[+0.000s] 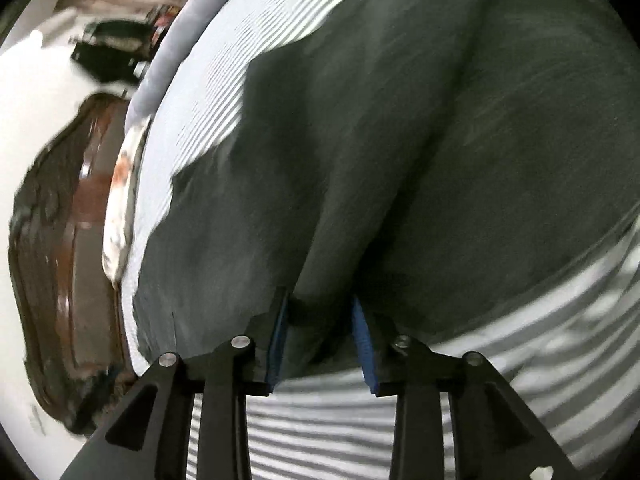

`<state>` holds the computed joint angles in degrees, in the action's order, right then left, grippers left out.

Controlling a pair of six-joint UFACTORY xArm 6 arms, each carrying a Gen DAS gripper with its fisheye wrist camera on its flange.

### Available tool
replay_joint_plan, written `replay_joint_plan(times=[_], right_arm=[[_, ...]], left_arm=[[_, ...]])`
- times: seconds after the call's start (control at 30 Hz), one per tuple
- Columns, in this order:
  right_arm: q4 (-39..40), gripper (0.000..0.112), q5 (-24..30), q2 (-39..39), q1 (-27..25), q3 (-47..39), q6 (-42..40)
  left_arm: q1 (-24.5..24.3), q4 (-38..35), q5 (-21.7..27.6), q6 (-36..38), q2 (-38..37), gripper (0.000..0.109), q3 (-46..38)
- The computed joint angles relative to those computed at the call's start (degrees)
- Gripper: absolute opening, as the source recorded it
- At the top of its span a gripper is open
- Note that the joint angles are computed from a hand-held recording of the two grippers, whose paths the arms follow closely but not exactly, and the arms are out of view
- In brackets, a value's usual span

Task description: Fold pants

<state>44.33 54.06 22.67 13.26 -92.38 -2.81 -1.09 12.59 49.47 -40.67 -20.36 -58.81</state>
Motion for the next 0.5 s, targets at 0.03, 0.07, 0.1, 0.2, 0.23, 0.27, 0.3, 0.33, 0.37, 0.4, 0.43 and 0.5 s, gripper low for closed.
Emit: replay_joint_plan(times=[0.03, 0.07, 0.1, 0.2, 0.23, 0.27, 0.3, 0.33, 0.37, 0.4, 0.43, 0.5], right_arm=[[1.7, 0.031, -0.1, 1.0, -0.9, -0.9, 0.0], [2.5, 0.031, -0.1, 2.1, -1.5, -2.1, 0.1], [3.0, 0.031, -0.1, 3.1, -2.2, -3.5, 0.5], [5.5, 0.031, 0.2, 6.6, -4.1, -8.3, 1.2], [5.5, 0.031, 0.4, 8.1, -4.8, -10.6, 1.4], [5.3, 0.031, 0.6, 9.4, -5.4, -12.7, 1.8], [4.8, 0.030, 0.8, 10.4, -5.8, -14.5, 2.2], [4.0, 0.030, 1.3, 12.2, -6.5, -17.4, 2.9], [3.5, 0.030, 1.9, 13.5, -7.1, -19.5, 3.4], [3.0, 0.029, 2.5, 14.9, -7.6, -21.9, 4.0], [2.0, 0.029, 3.3, 16.7, -8.3, -25.0, 4.9], [0.1, 0.029, 4.4, 19.7, -9.1, -30.1, 6.6]], left_arm=[[-2.5, 2.8, 0.0, -0.3, -0.3, 0.026, -0.5], [-4.4, 4.0, -0.1, 0.0, -0.2, 0.028, -1.1], [-5.9, 4.5, -0.6, 0.7, 0.1, 0.029, -1.7], [-11.5, 4.3, -2.9, 4.7, 3.6, 0.031, -4.9], [-13.7, 3.2, -4.3, 6.9, 5.5, 0.032, -6.2], [-15.0, 2.4, -4.8, 8.6, 7.3, 0.032, -7.6], [-16.4, 1.6, -5.5, 10.3, 8.9, 0.032, -8.7], [-18.1, 0.4, -6.3, 12.8, 11.3, 0.032, -10.3], [-19.0, -0.7, -6.8, 14.7, 12.9, 0.032, -11.4], [-20.2, -2.0, -7.5, 16.8, 15.0, 0.032, -12.7], [-21.0, -2.4, -7.8, 17.6, 16.3, 0.032, -13.6], [-22.8, -4.3, -8.6, 21.6, 20.3, 0.032, -15.8]])
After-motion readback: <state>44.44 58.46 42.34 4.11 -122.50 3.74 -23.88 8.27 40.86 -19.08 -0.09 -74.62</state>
